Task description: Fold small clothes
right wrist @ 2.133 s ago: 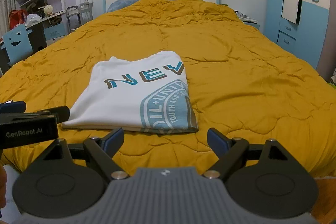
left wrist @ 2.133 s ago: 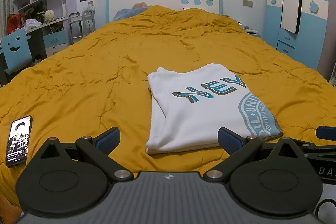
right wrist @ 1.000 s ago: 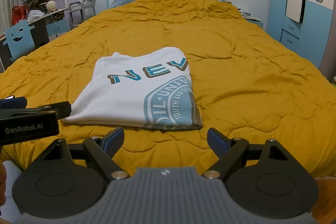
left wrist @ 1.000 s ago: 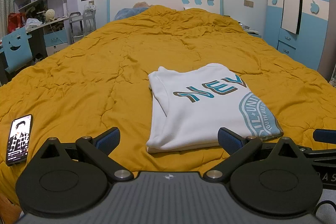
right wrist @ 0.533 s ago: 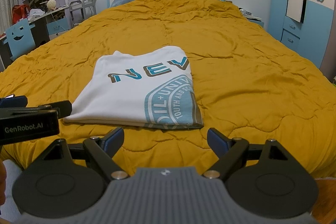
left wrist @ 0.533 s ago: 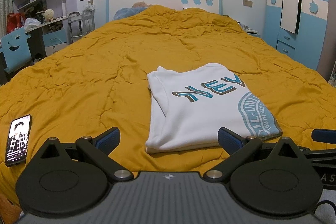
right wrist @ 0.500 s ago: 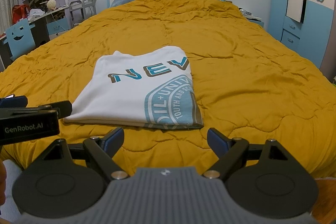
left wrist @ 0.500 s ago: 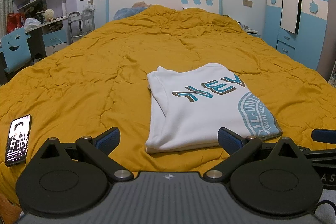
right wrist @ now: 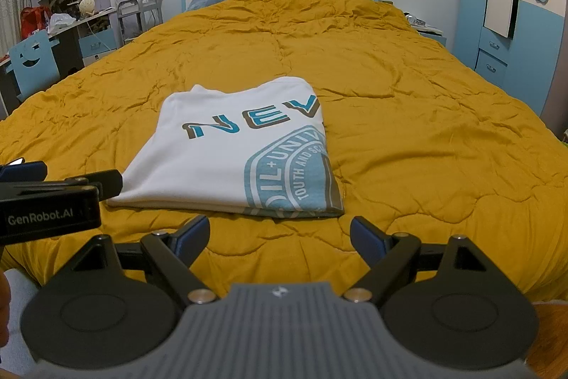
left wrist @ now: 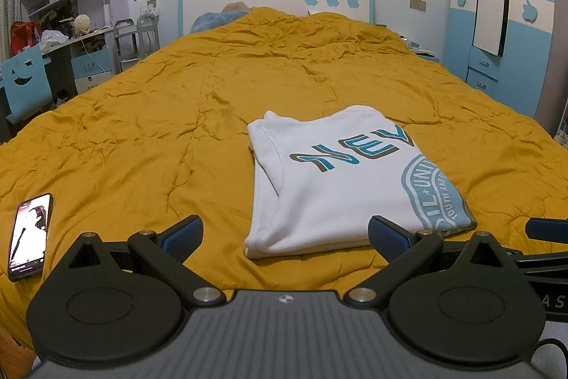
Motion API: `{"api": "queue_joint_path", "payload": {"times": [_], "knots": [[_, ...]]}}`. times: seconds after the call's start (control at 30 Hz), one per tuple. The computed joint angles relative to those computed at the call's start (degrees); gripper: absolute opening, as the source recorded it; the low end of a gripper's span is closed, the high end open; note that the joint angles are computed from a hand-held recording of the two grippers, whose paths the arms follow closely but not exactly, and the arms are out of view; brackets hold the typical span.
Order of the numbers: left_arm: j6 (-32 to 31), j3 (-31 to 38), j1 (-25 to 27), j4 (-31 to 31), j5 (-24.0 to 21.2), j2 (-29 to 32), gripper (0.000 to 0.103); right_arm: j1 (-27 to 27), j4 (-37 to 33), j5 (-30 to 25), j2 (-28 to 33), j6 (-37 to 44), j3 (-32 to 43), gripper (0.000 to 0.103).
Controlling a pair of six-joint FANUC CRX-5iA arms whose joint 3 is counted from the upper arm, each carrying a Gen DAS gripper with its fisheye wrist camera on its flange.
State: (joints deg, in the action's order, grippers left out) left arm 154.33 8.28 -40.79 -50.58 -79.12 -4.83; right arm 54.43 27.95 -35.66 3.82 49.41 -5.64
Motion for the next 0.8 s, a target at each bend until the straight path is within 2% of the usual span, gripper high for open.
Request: {"api": "queue_joint_path", "payload": {"times": [0.8], "knots": [[-0.41,-0.11,0.5,0.65,0.08,-0.17,0.103,-0.13,-0.42,-0.18,0.13,0.52,0.25,0.082]]}}
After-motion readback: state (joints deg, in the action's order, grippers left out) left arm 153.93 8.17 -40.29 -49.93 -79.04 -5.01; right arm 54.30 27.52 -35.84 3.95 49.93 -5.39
